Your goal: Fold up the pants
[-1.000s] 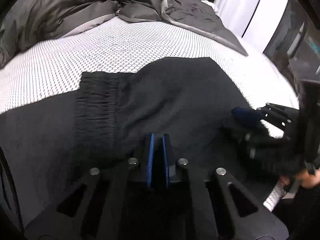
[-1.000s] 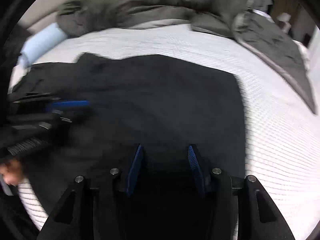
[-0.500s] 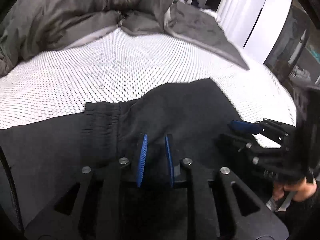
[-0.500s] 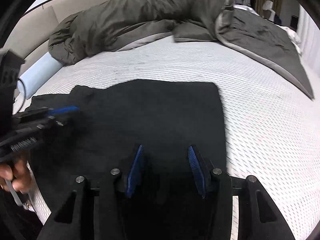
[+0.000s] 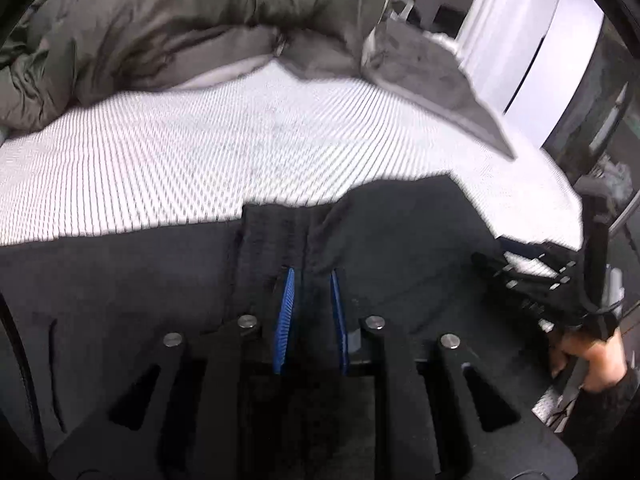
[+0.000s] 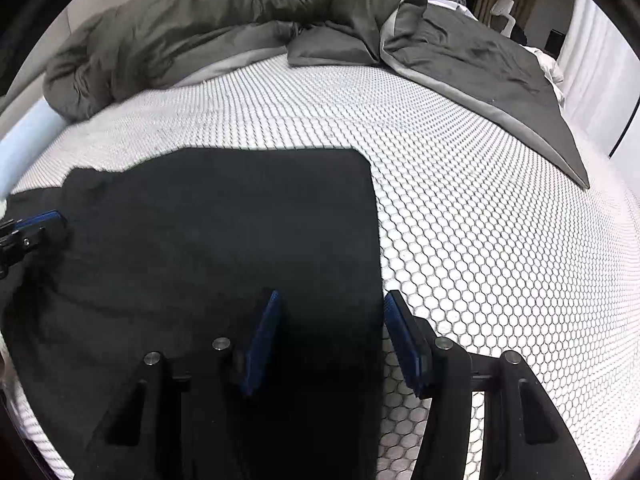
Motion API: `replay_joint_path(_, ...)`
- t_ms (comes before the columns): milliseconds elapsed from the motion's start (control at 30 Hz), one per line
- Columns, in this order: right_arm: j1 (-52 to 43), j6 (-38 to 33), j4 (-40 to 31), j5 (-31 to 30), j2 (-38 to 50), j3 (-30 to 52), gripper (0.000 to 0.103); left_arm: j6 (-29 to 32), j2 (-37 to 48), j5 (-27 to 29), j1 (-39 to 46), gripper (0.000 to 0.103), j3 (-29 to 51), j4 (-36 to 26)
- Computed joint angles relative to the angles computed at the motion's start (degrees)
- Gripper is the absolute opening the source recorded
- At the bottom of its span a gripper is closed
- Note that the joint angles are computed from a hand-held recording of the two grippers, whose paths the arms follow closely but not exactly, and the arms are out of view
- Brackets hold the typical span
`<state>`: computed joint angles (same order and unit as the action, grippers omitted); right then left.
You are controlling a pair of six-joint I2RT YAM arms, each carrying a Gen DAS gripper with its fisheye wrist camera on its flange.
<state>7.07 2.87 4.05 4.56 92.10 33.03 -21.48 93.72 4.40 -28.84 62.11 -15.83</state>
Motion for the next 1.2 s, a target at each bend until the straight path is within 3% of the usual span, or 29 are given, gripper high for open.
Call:
replay_joint_path(133, 4.6, -0.2, 2.2, 3.3, -1.9, 0.4, 0.060, -0.3, 0.8, -3.4, 0.3, 0.015, 2.0, 0.7)
replay_joint_path(200, 6.2, -0.4, -2.2, 5.1, -1.1, 3.4, 0.063, -1.5, 2.9, -3.1, 1.1, 0.015, 3.4, 0.5)
replay_joint_path(267, 7.1, -1.6, -2.0, 8.3, -1.8, 3.9, 0.063, -2.0, 5.5, -1.1, 2.1, 0.015, 5.6, -0.4)
replay_joint_path(367, 7.9, -2.3, -7.5, 12.9, 0.8, 7.6, 0.065, -1.1, 8.5, -2.5, 2.0, 0.015, 8.3, -2.8)
replay_joint_path(400, 7.7, -2.2, -6.1, 13.7, 1.0, 7.1, 0.065, -0.5, 9.2, -3.2, 1.9, 0.015, 8.7, -3.4)
replay_joint_path(533, 4.6, 0.2, -0.9, 0.9, 0.9, 6.5, 0.065, -0.5, 11.8, -3.6, 2.5, 0.016, 8.9, -3.0)
replay_joint_path(633, 9.1, -1.7, -0.9, 3.5, 4.8, 9.0, 0.065, -1.5, 10.8, -1.6, 3.9, 0.020, 6.1, -0.8)
replay_joint_path(700, 9.8, -2.0, -1.5, 2.4, 9.3, 11.3, 0.065, -1.4, 10.6, -3.0, 4.1, 0.037, 5.6, -0.9)
replay_joint_path(733, 9.6, -1.1, -2.6, 2.7, 10.9, 12.3, 0.065, -1.5, 10.3, -3.0, 4.5, 0.041, 5.0, -0.7)
replay_joint_path(800, 7.0, 1.2, -2.4, 5.3, 11.7, 12.2, 0.065, -1.9, 9.5, -0.6, 5.9, 0.041, 3.4, 0.4)
replay_joint_path(900, 3.9, 0.1, -1.6, 9.8, 7.7, 8.8, 0.065, -0.9, 6.1, -1.2, 6.4, 0.041, 1.2, 0.1)
replay_joint_path(1067, -0.1, -0.1, 0.7, -1.5, -11.0, -4.7, 0.065, 3.5, -5.8, -0.7, 4.5, 0.045, -7.2, 2.8)
replay_joint_path(1133, 1.3, -0.4, -1.3, -5.4, -17.9, -8.5, 0.065, 4.0, -10.6, -3.5, 1.0, 0.068, -10.7, 3.4)
replay_joint_path(1200, 4.5, -0.6, -2.1, -5.1, -23.4, -12.2, 0.066, 4.1, -13.3, -5.5, -2.3, 0.083, -12.9, 3.0)
